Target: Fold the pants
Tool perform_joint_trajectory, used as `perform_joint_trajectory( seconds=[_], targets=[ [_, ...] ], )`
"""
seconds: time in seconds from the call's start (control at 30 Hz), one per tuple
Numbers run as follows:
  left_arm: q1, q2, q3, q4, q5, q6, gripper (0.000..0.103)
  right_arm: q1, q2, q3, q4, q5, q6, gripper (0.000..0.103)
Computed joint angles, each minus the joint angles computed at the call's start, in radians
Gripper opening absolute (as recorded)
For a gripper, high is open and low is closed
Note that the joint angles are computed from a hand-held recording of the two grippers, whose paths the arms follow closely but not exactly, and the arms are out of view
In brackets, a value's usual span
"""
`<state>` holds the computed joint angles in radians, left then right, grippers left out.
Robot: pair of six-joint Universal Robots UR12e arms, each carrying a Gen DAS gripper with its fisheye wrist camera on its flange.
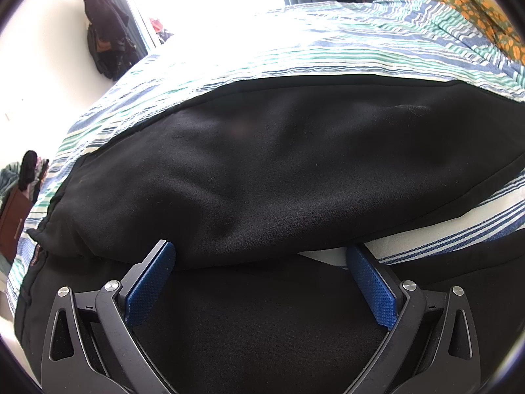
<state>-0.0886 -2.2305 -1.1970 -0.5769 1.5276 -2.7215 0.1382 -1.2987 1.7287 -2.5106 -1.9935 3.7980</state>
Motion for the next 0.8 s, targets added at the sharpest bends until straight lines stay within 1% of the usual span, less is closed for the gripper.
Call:
perform_joint_trajectory(
  seconds=[0.1,0.17,0.2,0.23,0.3,0.37,0.43,0.47,0.5,0.53,0.57,0.6,0.63,0.67,0.7,0.73,0.77,0.8],
  targets=[
    [0.000,0.000,0.000,0.000,0.000,0.000,0.103,-0.011,-0.020,-0.006,0.040,0.047,0.013,0.103],
    [0.000,0.000,-0.001,0.000,0.000,0.000,0.103,-0.021,-0.036,-0.005,0.032,0.064,0.054,0.103],
    [0.000,0.000,0.000,0.001,0.000,0.000,0.103,-0.032,-0.040,-0.009,0.011,0.084,0.073,0.102],
    [0.000,0.000,-0.002,0.003,0.000,-0.001,0.103,-0.046,-0.040,-0.016,-0.025,0.120,0.085,0.102],
    [-0.002,0.007,-0.011,0.007,0.002,-0.002,0.103,-0.091,-0.015,-0.057,-0.103,0.245,0.087,0.103],
    [-0.003,0.010,-0.016,0.008,0.003,-0.002,0.103,-0.133,0.048,-0.140,-0.170,0.399,0.072,0.103],
    [-0.003,0.010,-0.015,0.008,0.003,-0.002,0.103,-0.168,0.144,-0.255,-0.213,0.588,0.057,0.102],
    [-0.004,0.010,-0.016,0.009,0.005,-0.002,0.103,-0.178,0.197,-0.321,-0.213,0.667,0.056,0.102],
    [-0.003,0.010,-0.015,0.009,0.004,-0.001,0.103,-0.181,0.249,-0.386,-0.201,0.722,0.059,0.102],
    [-0.003,0.011,-0.016,0.004,0.001,-0.003,0.103,-0.181,0.299,-0.450,-0.172,0.769,0.057,0.102],
    [-0.003,0.007,-0.004,-0.016,0.001,-0.008,0.103,-0.182,0.343,-0.511,-0.117,0.814,0.045,0.102],
    [-0.004,0.002,0.010,-0.042,0.005,-0.013,0.103,-0.180,0.379,-0.567,-0.033,0.835,0.012,0.101],
    [-0.004,0.002,0.014,-0.053,0.002,-0.010,0.103,-0.178,0.403,-0.612,0.059,0.823,-0.046,0.101],
    [-0.001,0.006,0.020,-0.078,-0.004,0.003,0.103,-0.178,0.412,-0.635,0.130,0.787,-0.118,0.096],
    [0.003,0.014,0.027,-0.116,-0.010,0.029,0.102,-0.184,0.405,-0.629,0.160,0.748,-0.182,0.088],
    [0.008,0.025,0.026,-0.133,-0.018,0.036,0.102,-0.198,0.385,-0.596,0.152,0.724,-0.219,0.085],
    [0.016,0.042,0.017,-0.132,-0.037,0.035,0.102,-0.219,0.352,-0.542,0.128,0.703,-0.231,0.085],
    [0.029,0.056,0.010,-0.118,-0.076,0.035,0.102,-0.244,0.314,-0.482,0.110,0.668,-0.223,0.085]
  ],
)
